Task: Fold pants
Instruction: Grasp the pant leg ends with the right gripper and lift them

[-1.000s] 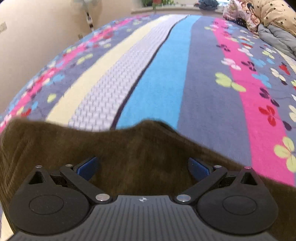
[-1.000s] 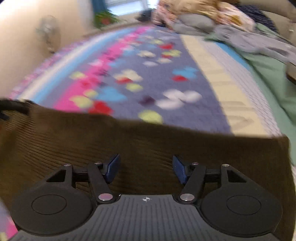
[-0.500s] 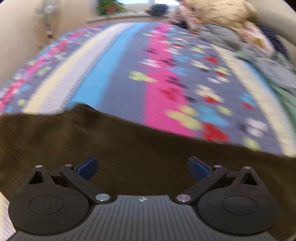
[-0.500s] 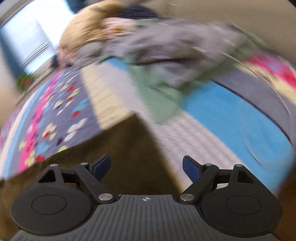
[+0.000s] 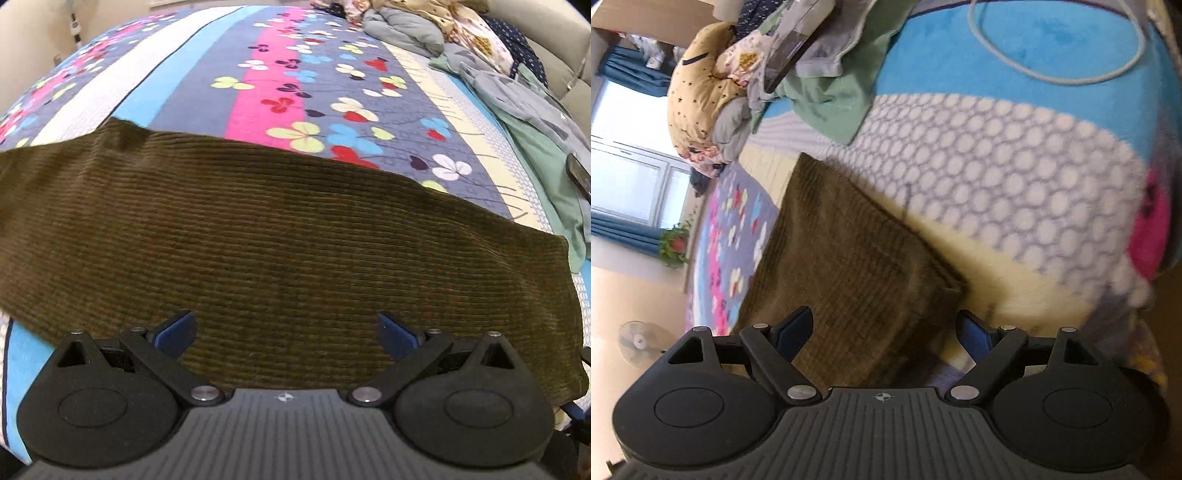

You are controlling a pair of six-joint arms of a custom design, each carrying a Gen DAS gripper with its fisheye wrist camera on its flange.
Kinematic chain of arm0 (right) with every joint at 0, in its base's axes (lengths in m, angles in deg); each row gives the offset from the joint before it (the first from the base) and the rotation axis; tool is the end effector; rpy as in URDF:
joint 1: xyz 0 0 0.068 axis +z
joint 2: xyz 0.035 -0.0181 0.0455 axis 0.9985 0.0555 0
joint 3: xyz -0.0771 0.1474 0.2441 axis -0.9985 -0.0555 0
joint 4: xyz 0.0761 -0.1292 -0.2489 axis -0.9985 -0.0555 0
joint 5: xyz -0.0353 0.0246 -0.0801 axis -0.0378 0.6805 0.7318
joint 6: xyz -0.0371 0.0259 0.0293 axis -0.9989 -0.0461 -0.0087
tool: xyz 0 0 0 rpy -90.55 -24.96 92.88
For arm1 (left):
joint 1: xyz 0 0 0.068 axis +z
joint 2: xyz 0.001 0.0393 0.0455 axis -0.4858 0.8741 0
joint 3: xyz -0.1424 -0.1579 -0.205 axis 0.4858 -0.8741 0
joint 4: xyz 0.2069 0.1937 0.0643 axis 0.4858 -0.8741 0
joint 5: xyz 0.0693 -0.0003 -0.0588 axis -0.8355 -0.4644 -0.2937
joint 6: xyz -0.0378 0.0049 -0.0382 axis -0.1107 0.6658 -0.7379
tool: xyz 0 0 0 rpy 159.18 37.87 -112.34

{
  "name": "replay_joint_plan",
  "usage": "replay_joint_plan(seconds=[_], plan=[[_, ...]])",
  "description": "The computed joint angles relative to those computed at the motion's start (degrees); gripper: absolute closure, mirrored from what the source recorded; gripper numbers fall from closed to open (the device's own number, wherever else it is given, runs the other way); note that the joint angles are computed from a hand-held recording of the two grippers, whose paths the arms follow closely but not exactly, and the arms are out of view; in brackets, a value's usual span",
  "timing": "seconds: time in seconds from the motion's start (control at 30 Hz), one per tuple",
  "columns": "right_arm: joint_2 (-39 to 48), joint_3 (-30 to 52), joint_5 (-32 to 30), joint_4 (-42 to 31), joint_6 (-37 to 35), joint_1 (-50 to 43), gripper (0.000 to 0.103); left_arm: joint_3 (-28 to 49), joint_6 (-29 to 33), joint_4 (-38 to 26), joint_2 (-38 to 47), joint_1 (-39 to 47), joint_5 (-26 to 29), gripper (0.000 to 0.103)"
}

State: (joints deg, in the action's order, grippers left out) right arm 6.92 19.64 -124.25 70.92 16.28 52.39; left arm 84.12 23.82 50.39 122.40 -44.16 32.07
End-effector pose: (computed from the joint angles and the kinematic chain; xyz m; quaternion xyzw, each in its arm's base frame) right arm 0.1315 -0.0653 0.0778 0.4613 0.7849 0.2954 0.2896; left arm 0.2557 -0.0643 0.1779 -0.0224 0.9656 -0.0068 0.2590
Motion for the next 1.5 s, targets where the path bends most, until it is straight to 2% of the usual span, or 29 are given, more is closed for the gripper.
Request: replay_joint_plan(seconds=[0.1, 0.17, 0.23, 0.27, 0.3, 0.33, 0.4, 0.47, 0.53, 0.63, 0.77, 0.9, 1.0, 1.07, 1.13, 1.27, 1.37, 1.5], plan=[[3.08, -0.39, 3.52, 7.46, 8.76, 4.51, 0.01, -0.48, -1.02, -0.96, -0.67, 0.03, -0.26, 0.0], [6.94, -2.33, 2.22, 17.92, 14.09, 5.26, 0.014, -0.87, -1.28, -1.16, -0.5, -0.04, -0.63, 0.0], [14.09, -2.72, -0.68, 26.66, 17.29, 5.8, 0.04, -0.72, -1.76, -1.51, 0.33, 0.06, -0.42, 0.0], [14.71, -2.47, 0.49, 26.72, 17.79, 7.14, 0.048, -0.63, -2.09, -1.55, 0.97, 0.26, -0.18, 0.0], [13.56, -2.52, 4.01, 25.74, 17.66, 9.2, 0.074, -0.56, -2.67, -1.63, 1.72, 0.41, -0.11, 0.0], [13.43, -2.33, 5.13, 25.49, 17.7, 9.73, 0.085, -0.37, -3.3, -1.72, 2.73, 0.61, -0.29, 0.0], [10.68, -2.39, 6.35, 23.9, 18.94, 10.65, 0.086, -0.27, -3.81, -1.51, 4.46, 1.4, -0.73, 0.0], [3.39, -2.09, 10.13, 18.09, 17.0, 13.73, 0.086, -0.36, -3.24, -1.03, 5.39, 1.95, -1.37, 0.0], [-5.78, -0.7, 16.82, 9.79, 15.13, 19.77, 0.086, -0.42, -2.32, -0.75, 5.57, 2.36, -1.42, 0.0], [-8.1, 2.08, 20.89, 7.23, 15.27, 24.18, 0.086, -0.02, -1.96, -1.02, 5.86, 2.83, -0.94, 0.0], [-4.8, 4.12, 17.12, 10.71, 20.51, 22.22, 0.085, -0.19, -1.66, -1.4, 4.93, 3.89, -0.12, 0.0], [-3.14, 5.57, 14.96, 10.44, 20.27, 20.18, 0.086, -0.2, -2.26, -1.39, 4.9, 3.57, -0.8, 0.0], [-3.79, 5.51, 15.48, 7.97, 19.4, 20.02, 0.086, -0.28, -2.16, -1.81, 4.33, 3.29, -1.05, 0.0], [-3.9, 6.31, 16.35, 3.02, 17.68, 19.31, 0.085, -0.23, -2.29, -1.94, 4.24, 3.21, -1.04, 0.0], [-4.03, 5.93, 15.14, -0.39, 15.41, 16.81, 0.083, -0.26, -2.29, -1.95, 4.11, 3.47, -0.73, 0.0], [-0.75, 4.23, 11.01, -1.57, 13.34, 10.59, 0.081, -0.23, -2.23, -1.76, 4.57, 3.26, -1.15, 0.0], [1.33, 4.23, 11.92, -2.02, 12.12, 9.72, 0.068, -0.5, -2.25, -1.32, 4.57, 2.75, -1.9, 0.0], [5.92, 3.4, 9.11, 4.17, 9.46, 8.8, 0.047, -1.04, -2.33, -0.48, 4.17, 3.08, -1.67, 0.0]])
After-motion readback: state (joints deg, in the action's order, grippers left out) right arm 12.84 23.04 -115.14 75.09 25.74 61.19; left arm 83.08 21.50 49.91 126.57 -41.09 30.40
